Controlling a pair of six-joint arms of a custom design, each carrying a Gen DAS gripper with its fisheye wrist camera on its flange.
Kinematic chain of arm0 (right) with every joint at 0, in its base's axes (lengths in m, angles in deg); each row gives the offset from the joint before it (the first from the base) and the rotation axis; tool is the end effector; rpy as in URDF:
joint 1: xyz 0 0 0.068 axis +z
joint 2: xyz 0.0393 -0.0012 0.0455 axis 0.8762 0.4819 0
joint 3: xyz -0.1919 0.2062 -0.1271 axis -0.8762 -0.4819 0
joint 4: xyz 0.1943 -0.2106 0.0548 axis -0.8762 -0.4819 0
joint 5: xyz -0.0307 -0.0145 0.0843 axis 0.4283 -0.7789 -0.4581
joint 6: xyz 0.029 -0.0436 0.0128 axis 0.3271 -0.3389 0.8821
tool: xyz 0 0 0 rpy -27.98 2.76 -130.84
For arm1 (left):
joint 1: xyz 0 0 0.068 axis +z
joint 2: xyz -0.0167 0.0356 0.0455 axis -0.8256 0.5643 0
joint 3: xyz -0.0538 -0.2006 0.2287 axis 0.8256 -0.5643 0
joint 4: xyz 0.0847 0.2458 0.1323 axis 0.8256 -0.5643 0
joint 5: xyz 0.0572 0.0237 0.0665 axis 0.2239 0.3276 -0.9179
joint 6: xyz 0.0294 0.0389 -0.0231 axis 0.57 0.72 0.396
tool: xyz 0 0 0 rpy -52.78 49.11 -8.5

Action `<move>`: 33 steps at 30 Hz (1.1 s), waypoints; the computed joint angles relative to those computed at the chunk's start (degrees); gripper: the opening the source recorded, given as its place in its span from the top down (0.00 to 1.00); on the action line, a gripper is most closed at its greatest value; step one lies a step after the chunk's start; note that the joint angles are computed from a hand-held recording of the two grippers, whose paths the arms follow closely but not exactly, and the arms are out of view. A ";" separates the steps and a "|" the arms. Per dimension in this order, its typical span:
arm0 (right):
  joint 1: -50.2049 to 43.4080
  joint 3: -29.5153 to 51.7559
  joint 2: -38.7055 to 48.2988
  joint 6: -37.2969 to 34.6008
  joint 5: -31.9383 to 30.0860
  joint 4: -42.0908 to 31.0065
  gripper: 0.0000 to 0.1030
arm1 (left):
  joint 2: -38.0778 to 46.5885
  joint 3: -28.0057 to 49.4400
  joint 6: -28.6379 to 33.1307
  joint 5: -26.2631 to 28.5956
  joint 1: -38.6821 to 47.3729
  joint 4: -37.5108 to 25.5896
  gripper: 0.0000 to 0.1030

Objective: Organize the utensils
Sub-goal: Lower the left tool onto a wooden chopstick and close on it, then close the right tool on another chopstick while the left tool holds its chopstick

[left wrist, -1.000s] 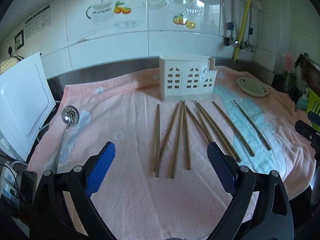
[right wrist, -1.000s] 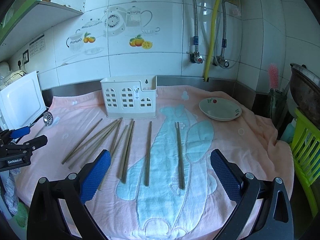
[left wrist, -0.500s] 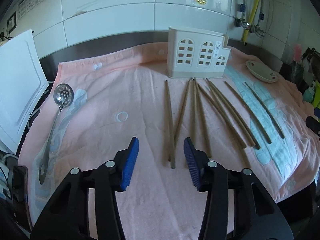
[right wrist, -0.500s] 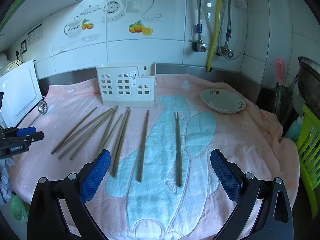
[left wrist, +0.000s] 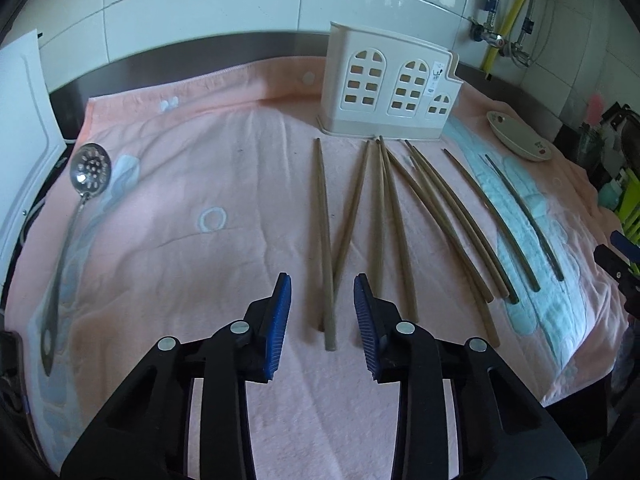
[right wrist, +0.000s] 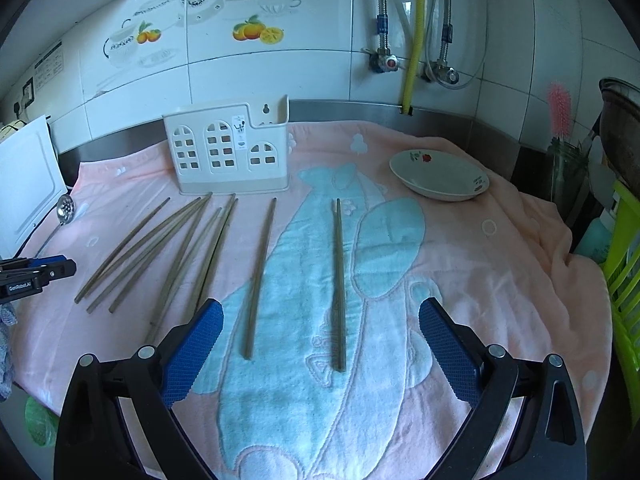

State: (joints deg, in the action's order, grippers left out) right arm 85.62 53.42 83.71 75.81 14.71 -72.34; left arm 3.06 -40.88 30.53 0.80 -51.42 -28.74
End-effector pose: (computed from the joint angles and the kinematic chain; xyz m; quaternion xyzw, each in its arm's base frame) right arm 0.1980 0.0847 0.2080 -0.1238 0.8958 0.0496 0.4239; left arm 0.1799 0.0105 0.1906 -0.0671 0.9346 -0.0410 0.3470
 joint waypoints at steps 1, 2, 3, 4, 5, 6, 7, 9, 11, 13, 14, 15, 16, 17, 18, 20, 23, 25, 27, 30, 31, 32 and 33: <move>-0.32 0.09 0.52 -0.16 -0.18 0.21 0.08 | 1.09 0.17 -0.37 0.06 -0.30 0.71 0.69; -0.59 0.12 0.96 -0.21 -0.31 0.48 0.08 | 2.38 0.34 -0.81 0.18 -0.65 1.60 0.70; -0.79 0.18 1.38 -0.23 -0.45 0.71 0.08 | 3.41 0.46 -1.10 0.12 -0.93 2.39 0.71; -0.97 0.15 1.74 -0.24 -0.56 1.02 0.08 | 4.44 0.66 -1.33 0.21 -1.05 3.05 0.74; -1.39 0.11 1.97 -0.46 -0.88 1.26 0.08 | 5.98 0.95 -1.81 0.43 -1.24 4.08 0.76; -1.77 0.16 2.57 -0.57 -1.21 1.56 0.08 | 6.81 1.13 -1.90 0.60 -1.09 4.54 0.77; -2.12 0.20 3.16 -0.62 -1.51 1.87 0.09 | 7.66 1.33 -2.14 0.74 -1.02 4.87 0.78; -2.49 0.25 4.06 -0.61 -2.15 2.27 0.14 | 9.98 1.82 -2.84 0.89 -0.91 6.21 0.83; -3.04 0.41 5.35 -0.46 -2.87 2.82 0.16 | 11.71 2.24 -3.68 1.86 -0.18 7.38 0.88; -3.36 0.47 6.30 -0.39 -3.36 3.48 0.18 | 12.98 2.57 -4.25 1.78 0.18 8.32 0.89; -3.50 0.51 6.63 -0.42 -3.66 3.66 0.19 | 13.68 2.74 -4.47 1.81 0.35 8.80 0.90; -3.62 0.63 7.03 -0.44 -3.93 3.69 0.21 | 14.20 2.86 -4.50 2.16 0.61 9.12 0.91; -3.72 0.70 7.43 -0.47 -4.03 3.86 0.21 | 14.92 3.08 -4.62 2.10 0.52 9.49 0.91; -3.78 0.74 7.78 -0.48 -4.05 4.07 0.21 | 15.37 3.25 -4.49 1.95 0.54 9.65 0.91; -3.94 0.78 8.07 -0.49 -4.15 4.24 0.21 | 15.95 3.43 -4.42 1.79 0.48 9.93 0.91; -4.30 0.90 8.64 -0.37 -4.57 4.42 0.22 | 17.28 3.93 -4.35 1.73 0.40 10.45 0.91; -4.88 1.03 9.72 -0.59 -5.08 5.07 0.24 | 18.67 4.48 -3.99 1.63 0.11 10.82 0.91; -5.40 1.06 10.37 -0.91 -5.58 5.47 0.26 | 19.46 4.78 -3.76 1.18 -0.01 10.85 0.91; -5.97 1.15 10.87 -1.12 -6.07 5.63 0.27 | 20.21 4.96 -3.81 1.50 0.29 10.94 0.91; -6.80 1.25 11.43 -1.26 -7.10 5.91 0.31 | 20.89 4.93 -3.80 1.66 0.74 11.22 0.91; -7.03 1.41 11.79 -1.23 -7.24 5.96 0.33 | 21.32 4.96 -3.80 1.80 0.92 11.34 0.91; -7.19 1.45 11.97 -1.26 -7.39 6.01 0.34 | 21.38 4.88 -3.81 1.94 1.03 11.37 0.91; -7.51 1.51 12.33 -1.36 -7.86 6.16 0.36 | 21.37 4.84 -3.83 1.98 1.01 11.48 0.91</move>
State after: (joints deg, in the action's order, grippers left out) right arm 78.11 54.93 96.04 74.46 6.84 -66.18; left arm 24.43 -36.04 26.70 2.78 -50.41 -17.26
